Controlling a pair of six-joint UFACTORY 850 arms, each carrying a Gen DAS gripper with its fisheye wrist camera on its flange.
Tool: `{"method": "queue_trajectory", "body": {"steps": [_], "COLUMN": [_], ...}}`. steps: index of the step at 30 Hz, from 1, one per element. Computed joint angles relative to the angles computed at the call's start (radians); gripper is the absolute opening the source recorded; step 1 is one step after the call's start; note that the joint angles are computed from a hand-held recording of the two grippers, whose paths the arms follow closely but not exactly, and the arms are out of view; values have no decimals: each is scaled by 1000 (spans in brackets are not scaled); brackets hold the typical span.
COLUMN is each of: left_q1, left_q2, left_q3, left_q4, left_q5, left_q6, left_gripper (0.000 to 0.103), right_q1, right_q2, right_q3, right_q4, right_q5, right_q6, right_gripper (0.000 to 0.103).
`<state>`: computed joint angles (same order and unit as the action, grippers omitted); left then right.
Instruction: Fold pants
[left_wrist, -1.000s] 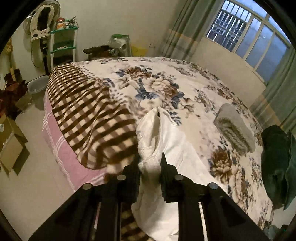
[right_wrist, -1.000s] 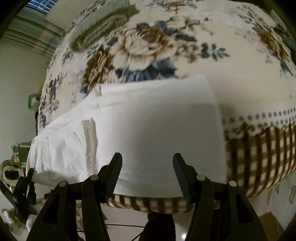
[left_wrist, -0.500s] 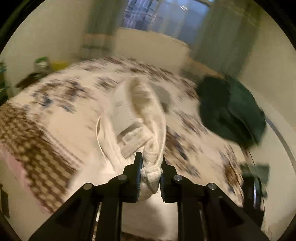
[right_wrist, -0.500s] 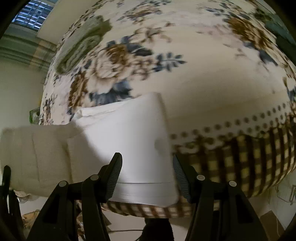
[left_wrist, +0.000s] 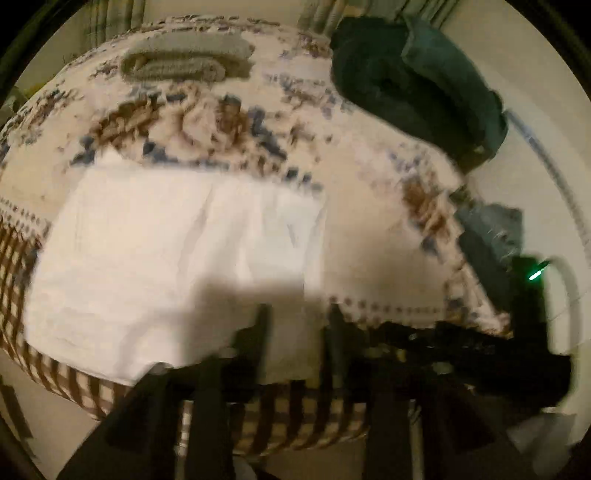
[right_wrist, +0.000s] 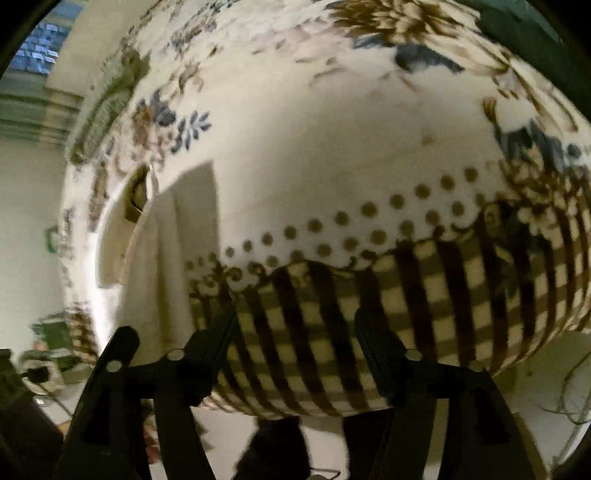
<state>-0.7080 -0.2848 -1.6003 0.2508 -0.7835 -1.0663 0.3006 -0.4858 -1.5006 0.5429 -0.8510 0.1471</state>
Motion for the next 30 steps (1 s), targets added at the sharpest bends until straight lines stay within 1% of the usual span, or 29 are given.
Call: {"method": "queue_trajectory", "body": {"steps": [1, 2, 3, 4, 5, 6, 7, 8, 9, 10, 12, 13, 14, 15, 16, 17, 18, 20, 22, 25, 27, 28, 29, 30], "left_q1": [12, 21, 33, 47, 67, 96, 110, 134, 163, 177, 221, 236, 258, 279, 288, 298, 309, 330, 346, 358, 364, 369, 373, 380], "left_q2": [5, 19, 34, 49, 64, 77, 82, 89, 95, 98, 109, 114, 121, 124, 128, 125, 119, 103, 81, 11, -52, -84, -118, -150], "left_q3": [-20, -14, -10, -5, 1, 4, 11, 20, 29, 37, 64, 78, 90, 101, 115, 119, 122, 120, 113, 68, 25, 1, -25, -46], "left_q4": [-15, -19, -17, 1, 20, 45, 66, 97, 131, 151, 187, 189, 183, 174, 168, 159, 136, 96, 33, -40, -89, -109, -115, -131], "left_q5": [-20, -18, -19, -35, -57, -97, -120, -158, -204, -225, -266, -273, -272, -268, -266, -262, -249, -227, -195, -161, -142, -141, -161, -176], "left_q6": [30, 36, 37, 31, 34, 42, 39, 40, 47, 44, 46, 45, 47, 55, 55, 58, 67, 87, 125, 189, 248, 279, 301, 324], "left_gripper": [91, 96, 96, 96, 96, 96, 96, 96, 96, 96, 96, 96, 96, 96, 96, 96, 96, 96, 96, 96, 96, 96, 96, 99], "right_q1": [-7, -18, -24, -27, -28, -25, -18, -10, 1, 12, 28, 34, 39, 46, 55, 61, 60, 53, 42, 14, 4, -2, -4, -4], "right_q2": [6, 5, 2, -8, -25, -54, -90, -109, -152, -179, -250, -274, -279, -279, -277, -264, -243, -205, -157, -135, -137, -138, -141, -148], "right_q3": [11, 18, 21, 18, 9, -8, -35, -50, -82, -111, -171, -196, -195, -204, -214, -212, -198, -177, -141, -118, -104, -97, -91, -96], "right_q4": [43, 124, 192, 257, 333, 408, 456, 489, 530, 530, 584, 598, 633, 632, 588, 558, 567, 557, 520, 478, 428, 430, 427, 386], "right_q5": [9, 16, 15, 11, 4, -7, -15, -14, -9, -6, -23, -40, -28, -17, -6, 16, 21, 33, 66, 61, 57, 51, 49, 51], "right_q6": [-31, -89, -138, -184, -237, -281, -302, -316, -341, -331, -332, -330, -350, -348, -317, -290, -293, -273, -248, -216, -186, -184, -183, -157], "right_gripper": [79, 86, 91, 93, 96, 99, 99, 99, 99, 99, 99, 95, 58, 19, 18, 14, 12, 11, 11, 11, 11, 11, 11, 11]}}
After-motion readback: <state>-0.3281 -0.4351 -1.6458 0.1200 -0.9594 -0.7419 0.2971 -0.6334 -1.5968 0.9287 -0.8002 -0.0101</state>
